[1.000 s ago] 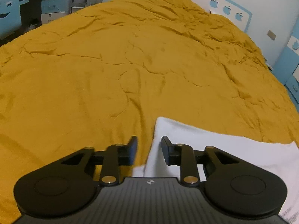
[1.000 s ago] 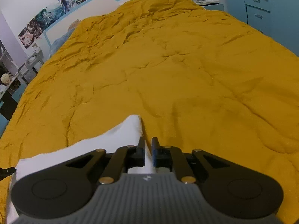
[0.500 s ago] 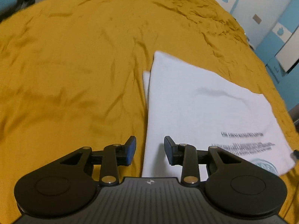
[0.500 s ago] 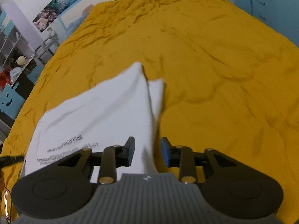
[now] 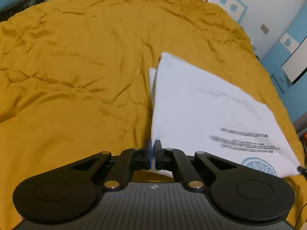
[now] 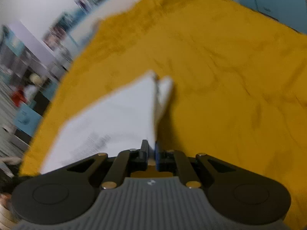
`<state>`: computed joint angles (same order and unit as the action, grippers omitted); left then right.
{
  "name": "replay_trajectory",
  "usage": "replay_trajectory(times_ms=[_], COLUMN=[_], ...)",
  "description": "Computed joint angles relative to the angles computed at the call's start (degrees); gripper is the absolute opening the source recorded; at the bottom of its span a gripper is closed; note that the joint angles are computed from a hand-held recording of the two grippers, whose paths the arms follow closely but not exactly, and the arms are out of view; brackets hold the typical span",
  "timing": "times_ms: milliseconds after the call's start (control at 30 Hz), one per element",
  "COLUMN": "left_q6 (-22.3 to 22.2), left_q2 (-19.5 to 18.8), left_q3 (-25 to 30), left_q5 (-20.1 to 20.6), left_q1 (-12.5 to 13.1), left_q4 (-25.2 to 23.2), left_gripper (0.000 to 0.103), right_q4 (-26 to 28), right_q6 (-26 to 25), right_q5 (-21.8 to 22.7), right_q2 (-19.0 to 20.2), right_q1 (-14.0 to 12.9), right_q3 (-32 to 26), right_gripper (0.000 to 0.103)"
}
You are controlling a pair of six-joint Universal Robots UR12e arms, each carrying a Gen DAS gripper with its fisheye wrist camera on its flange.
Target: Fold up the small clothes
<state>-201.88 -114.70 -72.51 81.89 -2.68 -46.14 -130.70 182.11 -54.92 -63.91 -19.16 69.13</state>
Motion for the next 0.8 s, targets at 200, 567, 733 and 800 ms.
replay_trajectory(times_ms=[200, 567, 733, 800], left_q6=[5.69, 8.65, 8.93, 9.68], left_q2=[-1.57, 1.02, 0.28, -0.69], left_q3=[0.77, -1.58, 0.00, 1.51], left_q5=[5.82, 11.12, 7.08, 6.55], left_q1=[-1.35, -1.74, -1.87, -2.40], left_q4=[-2.97, -0.25, 3.44, 3.92], left_gripper=[0.003, 0.000, 0.004, 0.004], right_q4=[-2.20, -4.17, -6.55, -6.82], right_q6=[3.60, -4.92, -4.19, -4.12], right_q5=[-2.46, -16.36, -12.84, -10.68], right_q2=[0.32, -2.34, -2.82, -2.35], right_q1=[-0.01, 2.22, 1.95, 1.99], right_q3=[3.88, 4.41, 4.16, 3.23], right_gripper=[0.000, 0.004, 0.015, 0.027])
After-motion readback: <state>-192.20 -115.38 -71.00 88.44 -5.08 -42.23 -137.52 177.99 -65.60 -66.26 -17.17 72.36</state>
